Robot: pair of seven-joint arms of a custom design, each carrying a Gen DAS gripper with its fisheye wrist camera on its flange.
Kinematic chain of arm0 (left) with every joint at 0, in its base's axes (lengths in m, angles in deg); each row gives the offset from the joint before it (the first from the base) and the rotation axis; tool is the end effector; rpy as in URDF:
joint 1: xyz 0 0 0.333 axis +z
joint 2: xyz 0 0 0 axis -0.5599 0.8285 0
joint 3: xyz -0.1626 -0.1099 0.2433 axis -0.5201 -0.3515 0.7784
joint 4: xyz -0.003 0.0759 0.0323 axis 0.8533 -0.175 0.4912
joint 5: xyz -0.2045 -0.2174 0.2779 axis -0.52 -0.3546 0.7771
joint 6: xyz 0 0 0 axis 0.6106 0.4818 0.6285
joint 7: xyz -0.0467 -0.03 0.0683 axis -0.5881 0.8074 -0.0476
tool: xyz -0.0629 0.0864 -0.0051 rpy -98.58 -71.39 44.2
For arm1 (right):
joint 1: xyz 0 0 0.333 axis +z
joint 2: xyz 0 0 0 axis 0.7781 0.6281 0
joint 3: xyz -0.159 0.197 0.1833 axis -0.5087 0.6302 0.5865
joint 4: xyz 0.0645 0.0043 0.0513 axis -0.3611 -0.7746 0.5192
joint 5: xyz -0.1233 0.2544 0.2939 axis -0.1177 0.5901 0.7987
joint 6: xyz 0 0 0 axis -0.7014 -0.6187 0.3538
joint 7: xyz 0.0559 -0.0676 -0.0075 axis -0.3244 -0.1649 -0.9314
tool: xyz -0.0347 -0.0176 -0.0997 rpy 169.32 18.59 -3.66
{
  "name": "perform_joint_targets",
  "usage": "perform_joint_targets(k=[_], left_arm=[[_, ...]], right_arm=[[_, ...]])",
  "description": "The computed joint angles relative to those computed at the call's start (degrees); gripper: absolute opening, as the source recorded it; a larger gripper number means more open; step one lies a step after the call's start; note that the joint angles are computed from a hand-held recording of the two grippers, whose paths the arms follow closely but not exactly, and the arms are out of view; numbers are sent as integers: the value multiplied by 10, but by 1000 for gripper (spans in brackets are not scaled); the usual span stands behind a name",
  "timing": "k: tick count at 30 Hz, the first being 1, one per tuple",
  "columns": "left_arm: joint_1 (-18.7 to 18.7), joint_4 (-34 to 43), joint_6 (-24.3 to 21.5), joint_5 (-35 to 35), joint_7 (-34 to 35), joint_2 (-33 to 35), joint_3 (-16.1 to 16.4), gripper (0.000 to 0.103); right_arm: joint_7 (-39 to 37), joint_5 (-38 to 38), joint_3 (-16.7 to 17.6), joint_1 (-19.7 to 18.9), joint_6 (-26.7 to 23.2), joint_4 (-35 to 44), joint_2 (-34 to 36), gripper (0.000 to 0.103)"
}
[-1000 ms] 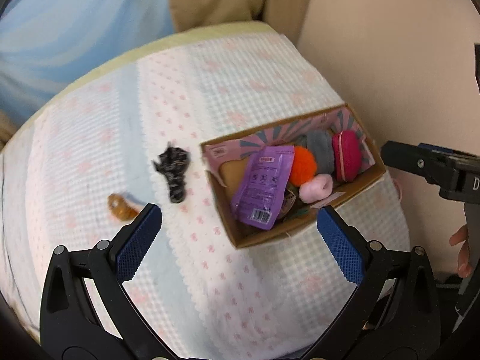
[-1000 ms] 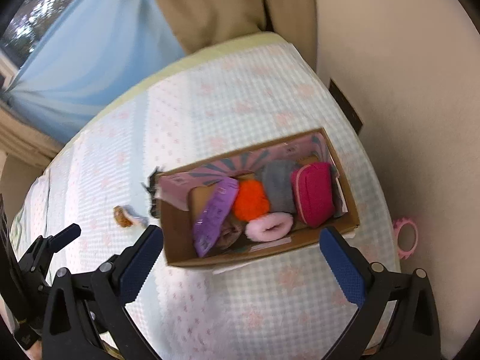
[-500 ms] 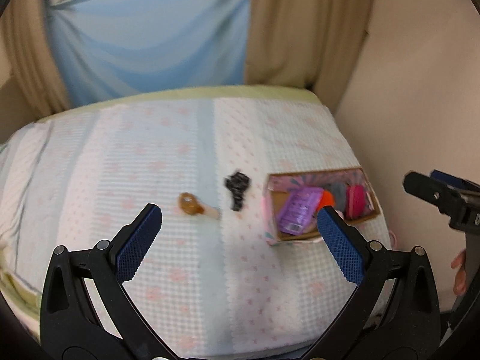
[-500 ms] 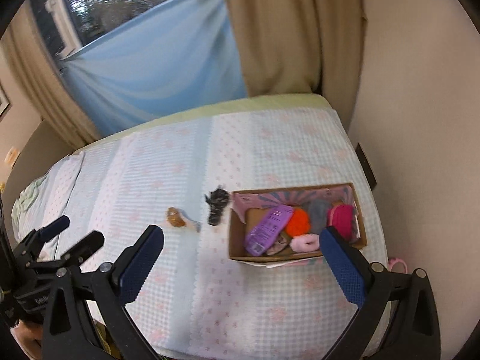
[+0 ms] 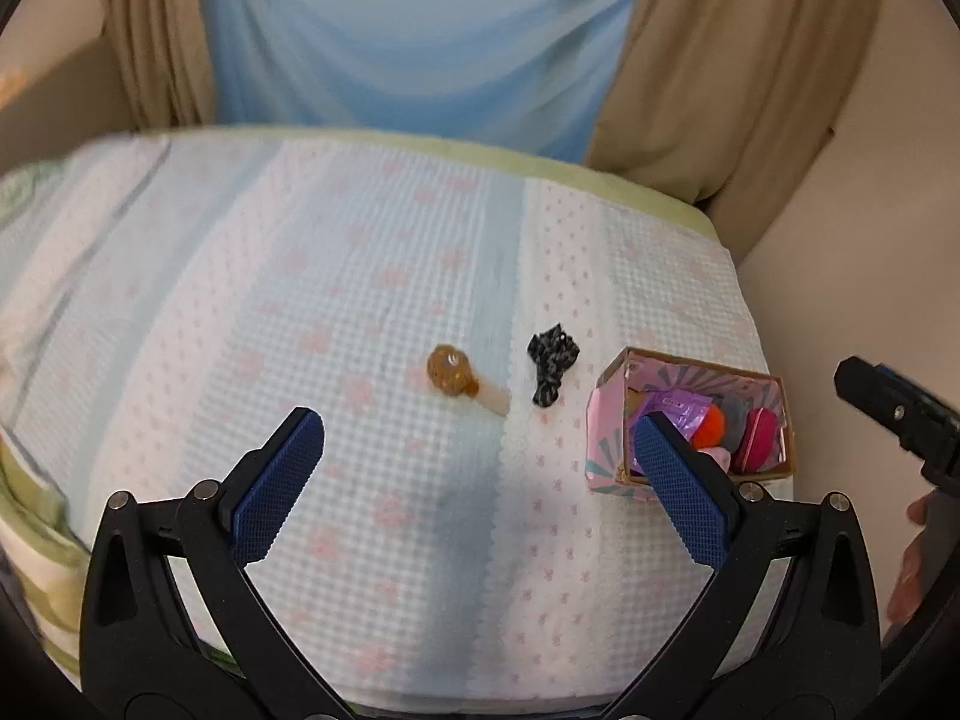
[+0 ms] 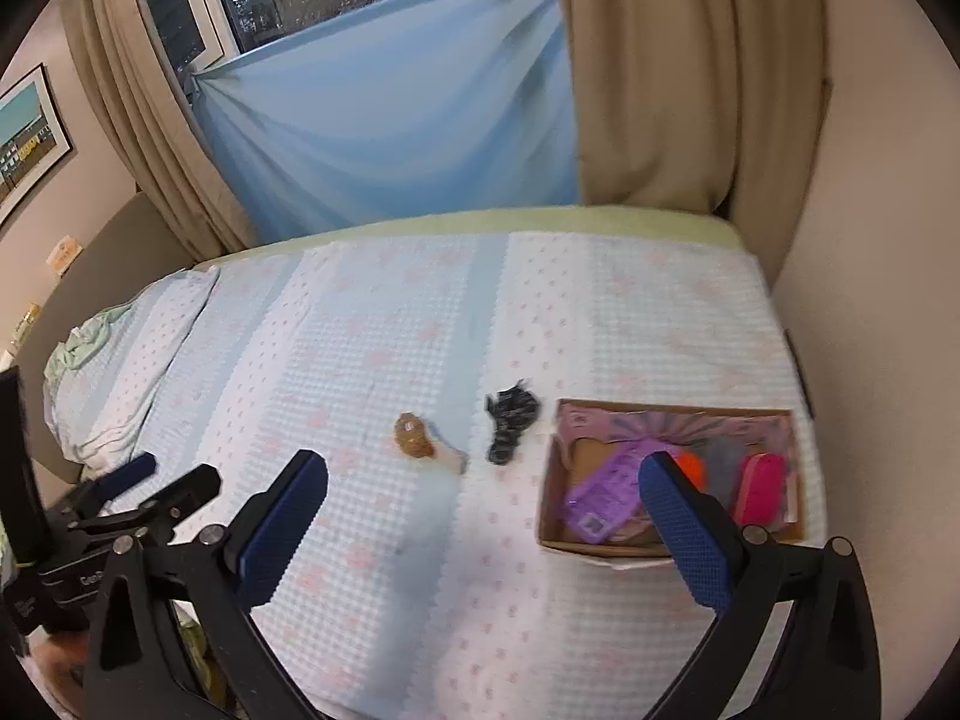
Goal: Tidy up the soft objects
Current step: 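Grasp the brown teddy ring with the left tool while the right grasps the black scrunchie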
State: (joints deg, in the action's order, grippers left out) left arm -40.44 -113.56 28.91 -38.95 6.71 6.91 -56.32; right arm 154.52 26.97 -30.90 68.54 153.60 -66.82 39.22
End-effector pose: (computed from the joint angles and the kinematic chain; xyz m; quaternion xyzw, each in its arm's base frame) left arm 0.4120 -0.0926 0.7487 -0.7479 0.5840 -0.2580 0.1816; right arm 0.4481 0.2438 0.7924 -0.7197 0.6084 -0.1240 0.3107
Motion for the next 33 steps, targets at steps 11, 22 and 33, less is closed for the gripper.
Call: perform_joint_targets(k=[11,22,33], left_arm=[[13,-8,72,-84,87,122,45,103],[60,21,151,-178,216,272,32,100],[94,17,198,-243,302,368,-7,87]], right_arm=[[41,-34,-5,32,10,85,160,103],[77,-64,-47,76,-1,210,349,96],[66,-67,-73,98,-33,272,464,85]])
